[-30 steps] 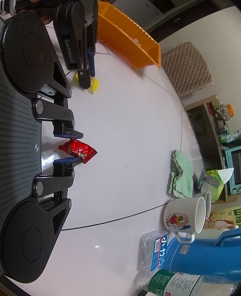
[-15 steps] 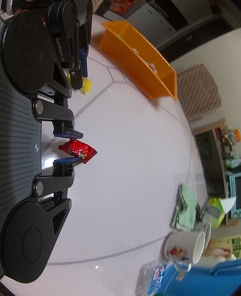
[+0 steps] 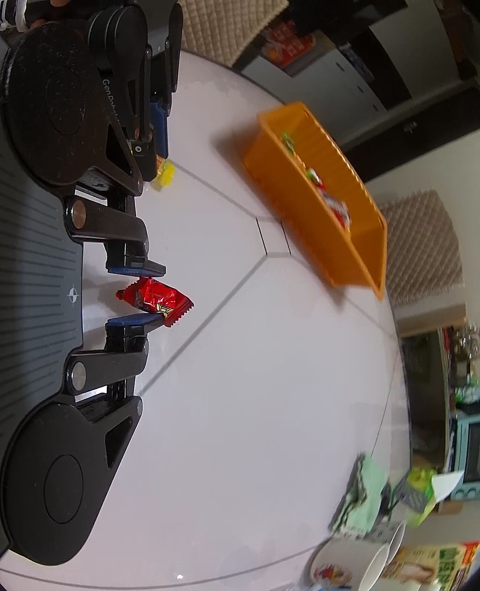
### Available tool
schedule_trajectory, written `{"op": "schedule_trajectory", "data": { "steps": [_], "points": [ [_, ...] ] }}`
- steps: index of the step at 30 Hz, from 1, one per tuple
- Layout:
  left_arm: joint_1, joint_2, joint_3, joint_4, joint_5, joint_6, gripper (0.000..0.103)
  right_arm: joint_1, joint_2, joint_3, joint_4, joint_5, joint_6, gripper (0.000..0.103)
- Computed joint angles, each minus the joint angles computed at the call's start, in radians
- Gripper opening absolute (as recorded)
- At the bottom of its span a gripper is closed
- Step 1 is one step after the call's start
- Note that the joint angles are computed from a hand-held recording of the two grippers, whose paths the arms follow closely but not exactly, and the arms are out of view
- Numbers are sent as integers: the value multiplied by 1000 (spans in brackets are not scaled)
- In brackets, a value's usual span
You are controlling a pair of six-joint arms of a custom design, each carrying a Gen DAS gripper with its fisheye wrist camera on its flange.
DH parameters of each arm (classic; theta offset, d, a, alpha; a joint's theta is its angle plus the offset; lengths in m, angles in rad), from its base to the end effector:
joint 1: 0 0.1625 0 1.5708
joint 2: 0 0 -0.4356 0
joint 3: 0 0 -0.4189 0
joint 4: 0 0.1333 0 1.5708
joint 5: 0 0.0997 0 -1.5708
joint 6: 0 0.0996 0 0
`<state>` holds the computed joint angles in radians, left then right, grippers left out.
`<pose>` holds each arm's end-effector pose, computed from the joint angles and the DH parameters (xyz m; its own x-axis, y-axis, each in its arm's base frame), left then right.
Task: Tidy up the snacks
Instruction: 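Carry the yellow-green candy and red candy over the orange tray with both tools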
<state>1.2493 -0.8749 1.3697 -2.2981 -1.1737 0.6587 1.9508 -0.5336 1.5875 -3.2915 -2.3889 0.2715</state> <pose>-0.0791 -0.7811 0.2315 -0.5259 0.7287 -0.4386 0.7959 0.6035 0.0481 0.3169 -0.6299 0.0280 -0.8511 0.3553 0.3867 -0.0656 0.6586 -0.7496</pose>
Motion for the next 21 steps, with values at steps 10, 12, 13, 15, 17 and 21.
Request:
{"op": "schedule_trajectory", "data": {
  "steps": [10, 12, 13, 15, 17, 21],
  "points": [
    [25, -66, -6, 8, 5, -59, 18, 26, 43, -82, 59, 61, -61, 21],
    [27, -74, -14, 8, 7, -69, 18, 31, 48, -96, 70, 80, -69, 21],
    [27, -78, -19, 8, 9, -73, 18, 32, 49, -102, 76, 89, -73, 21],
    [27, -82, -32, 9, 14, -77, 18, 34, 53, -117, 87, 106, -82, 21],
    [25, -85, -44, 9, 17, -82, 18, 36, 58, -133, 97, 123, -96, 21],
    [23, -87, -71, 8, 8, -96, 18, 41, 70, -165, 112, 153, -122, 21]
  ]
}}
